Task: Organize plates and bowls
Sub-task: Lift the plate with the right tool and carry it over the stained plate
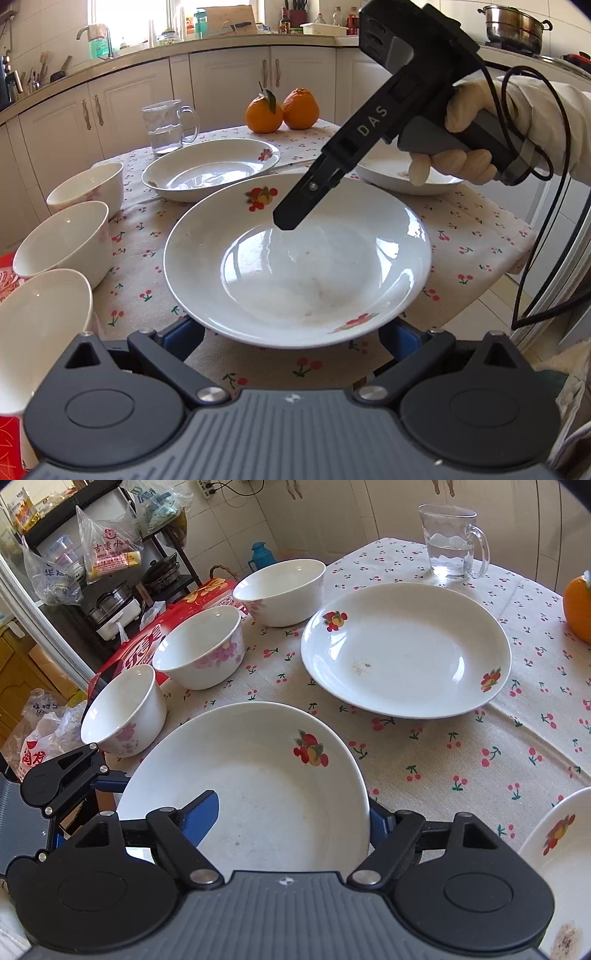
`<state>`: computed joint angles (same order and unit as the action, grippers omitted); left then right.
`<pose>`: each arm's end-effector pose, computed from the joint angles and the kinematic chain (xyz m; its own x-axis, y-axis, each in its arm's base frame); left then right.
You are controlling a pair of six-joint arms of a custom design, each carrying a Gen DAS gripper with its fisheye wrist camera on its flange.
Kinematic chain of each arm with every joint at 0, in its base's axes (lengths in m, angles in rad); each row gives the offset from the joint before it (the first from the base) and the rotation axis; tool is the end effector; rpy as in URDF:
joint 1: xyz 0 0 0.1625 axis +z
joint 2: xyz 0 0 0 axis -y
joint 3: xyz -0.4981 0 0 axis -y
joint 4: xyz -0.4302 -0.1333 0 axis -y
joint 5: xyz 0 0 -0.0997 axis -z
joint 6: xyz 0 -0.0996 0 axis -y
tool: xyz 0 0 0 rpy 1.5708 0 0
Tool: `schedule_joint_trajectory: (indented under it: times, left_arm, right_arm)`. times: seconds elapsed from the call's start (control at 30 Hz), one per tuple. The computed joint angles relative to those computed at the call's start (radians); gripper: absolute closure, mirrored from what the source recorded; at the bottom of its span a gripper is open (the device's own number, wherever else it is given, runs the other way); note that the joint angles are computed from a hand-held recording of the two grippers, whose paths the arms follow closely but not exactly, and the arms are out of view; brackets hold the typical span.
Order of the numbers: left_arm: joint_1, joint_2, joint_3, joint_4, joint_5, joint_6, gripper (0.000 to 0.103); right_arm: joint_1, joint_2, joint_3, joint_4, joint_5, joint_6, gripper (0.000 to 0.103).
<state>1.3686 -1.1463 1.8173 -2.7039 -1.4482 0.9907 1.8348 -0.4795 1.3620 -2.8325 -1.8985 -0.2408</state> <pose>0.0069 -0.6909 0.3049 -0.3886 0.8134 -0.4329 0.9209 0.3586 -0.1528 0.3176 -0.7871 0.0093 -0.8600 -0.3421 0.3787 -0.4608 0.8394 -0.2882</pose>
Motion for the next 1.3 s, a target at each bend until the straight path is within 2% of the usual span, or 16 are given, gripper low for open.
schedule_joint_trajectory:
  times: [0.7,1.3]
  left_arm:
    - [-0.063,0.075,-0.101,0.143,-0.046,0.078,0.003]
    - [-0.123,0.198,-0.188,0.248,-0.084,0.126,0.004]
  right_arm:
    - [0.004,-0.129,0.193,-0.220,-0.082,0.029,0.018]
    - [-0.046,-0.233,0.352,-0.426,-0.174,0.072,0.018]
